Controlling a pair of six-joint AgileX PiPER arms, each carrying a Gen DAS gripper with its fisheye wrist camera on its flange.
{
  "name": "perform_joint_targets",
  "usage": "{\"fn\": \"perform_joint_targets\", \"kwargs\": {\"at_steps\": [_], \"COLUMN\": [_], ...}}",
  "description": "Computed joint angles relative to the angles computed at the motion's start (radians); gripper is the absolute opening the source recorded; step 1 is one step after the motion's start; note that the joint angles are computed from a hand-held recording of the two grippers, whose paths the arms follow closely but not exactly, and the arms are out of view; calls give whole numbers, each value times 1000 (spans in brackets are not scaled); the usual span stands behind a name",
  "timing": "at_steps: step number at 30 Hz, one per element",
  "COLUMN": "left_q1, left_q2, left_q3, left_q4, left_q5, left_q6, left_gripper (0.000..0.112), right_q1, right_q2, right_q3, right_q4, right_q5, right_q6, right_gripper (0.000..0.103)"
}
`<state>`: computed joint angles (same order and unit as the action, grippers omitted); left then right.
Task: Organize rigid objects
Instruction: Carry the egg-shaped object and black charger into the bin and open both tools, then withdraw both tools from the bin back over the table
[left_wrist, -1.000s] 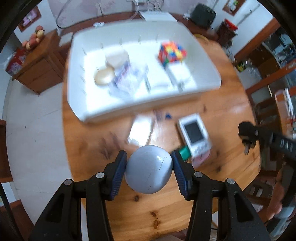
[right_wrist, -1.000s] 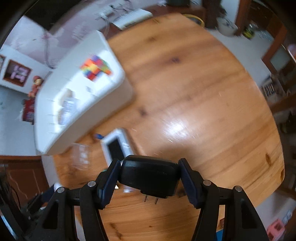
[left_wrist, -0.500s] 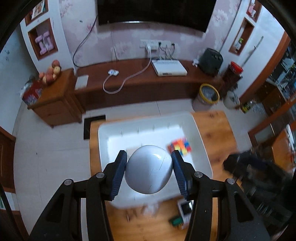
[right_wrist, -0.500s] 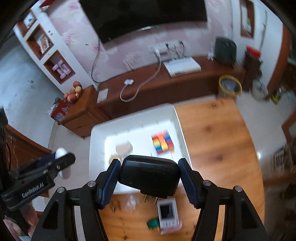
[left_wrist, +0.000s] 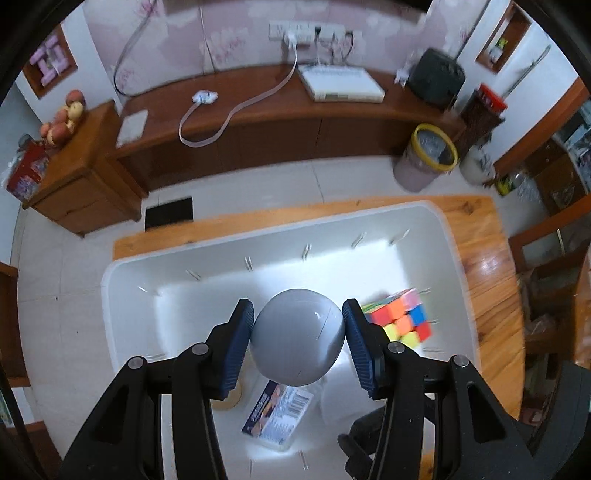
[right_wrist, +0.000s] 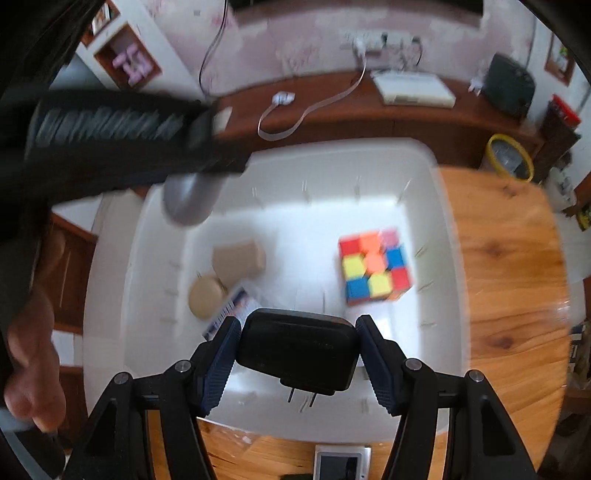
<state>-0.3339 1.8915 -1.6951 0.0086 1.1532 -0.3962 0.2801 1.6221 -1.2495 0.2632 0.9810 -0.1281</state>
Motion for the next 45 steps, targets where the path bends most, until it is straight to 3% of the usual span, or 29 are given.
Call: {"fn": "perform_joint_targets", "kwargs": {"at_steps": [5, 15, 17, 18, 20, 33, 45], "left_q1": [21, 1, -3, -4, -5, -17, -73], "left_q2": [55, 115, 110, 104, 81, -106, -405], "left_q3": [31, 13, 20, 25, 44, 161, 250], "left_q4": [-58, -44, -37, -32, -20, -15, 30], "left_q5": [-32, -17, -23, -27, -43, -44, 49], "left_q6": [37, 49, 35, 24, -2, -15, -7], "left_gripper": [54, 55, 67, 81, 90, 91, 91], "right_q1": [-7, -10, -11, -13, -20, -82, -66], "right_q2": [63, 109, 105, 99, 85, -69, -288], "right_q3": [39, 20, 25, 28, 34, 79, 179], "right_q4": [8, 25, 30, 32, 38, 69, 44], "right_q5": [-34, -27, -24, -23, -24, 37, 60], "right_q6": [-40, -96, -99, -96, -96, -110, -22], "right_gripper": [65, 65, 70, 72, 72, 72, 72]}}
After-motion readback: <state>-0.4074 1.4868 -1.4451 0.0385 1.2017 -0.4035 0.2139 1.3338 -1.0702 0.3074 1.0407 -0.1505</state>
